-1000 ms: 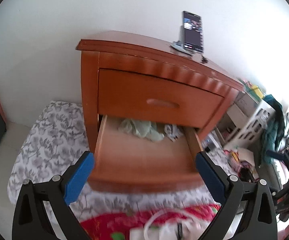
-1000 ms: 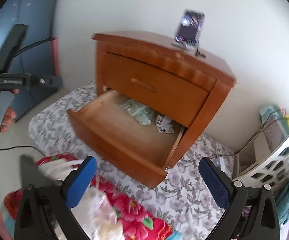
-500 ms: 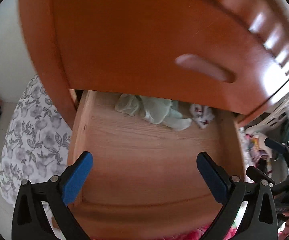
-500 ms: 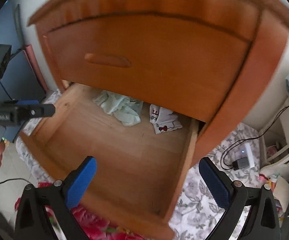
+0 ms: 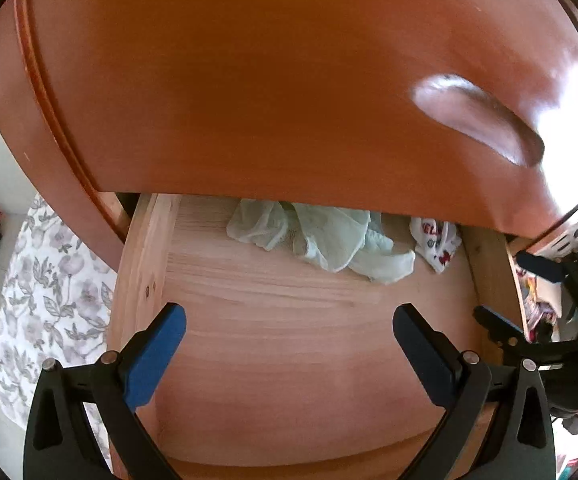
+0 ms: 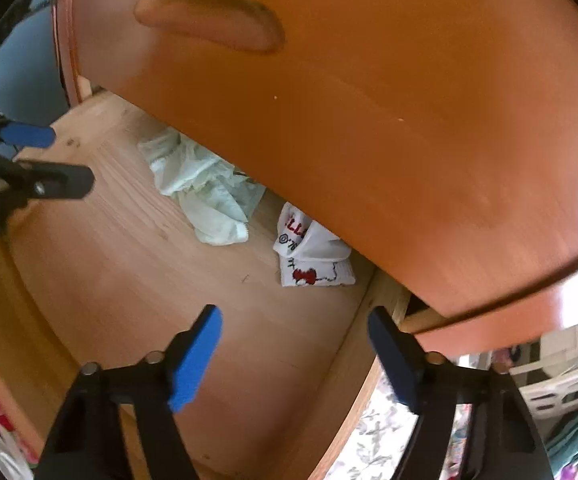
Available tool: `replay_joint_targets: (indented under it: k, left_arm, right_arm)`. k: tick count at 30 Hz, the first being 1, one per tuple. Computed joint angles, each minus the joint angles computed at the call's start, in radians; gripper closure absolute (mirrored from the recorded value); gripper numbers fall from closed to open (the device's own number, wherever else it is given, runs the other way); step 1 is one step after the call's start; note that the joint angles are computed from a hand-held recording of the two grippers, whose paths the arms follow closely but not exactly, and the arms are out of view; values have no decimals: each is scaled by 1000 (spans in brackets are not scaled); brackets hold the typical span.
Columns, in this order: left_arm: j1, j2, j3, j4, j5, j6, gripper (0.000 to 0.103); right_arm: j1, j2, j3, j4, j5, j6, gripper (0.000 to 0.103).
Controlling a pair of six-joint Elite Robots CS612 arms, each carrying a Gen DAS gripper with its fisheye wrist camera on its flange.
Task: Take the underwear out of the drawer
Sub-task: 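Move both tools back into the open drawer, then grasp the white Hello Kitty sock with the right tool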
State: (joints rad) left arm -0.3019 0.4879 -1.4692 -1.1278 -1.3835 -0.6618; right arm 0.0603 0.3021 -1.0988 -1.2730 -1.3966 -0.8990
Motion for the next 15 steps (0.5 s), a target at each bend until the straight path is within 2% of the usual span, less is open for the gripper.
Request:
replay_joint_targets:
  k: [3,5,7,11,15]
  left_arm:
    - [8,3,5,-4,-29,-12,0]
    - [12,7,1,-23,-43,-18,0]
    - [16,8,1,-30,-59,-20,0]
    - [34,1,21,1,-143,-49,0]
    - [40,0,26,12,-174,-67,0]
  right_arm:
    - [8,4,11,-25,-19,-34,30]
    - [18,9,19,-50,-63,-56,34]
    - [22,7,31,-48,-78,-66,41]
    - [34,15,42,-96,-123,-102,42]
    - [43,18,58,-147,-160,-138,42]
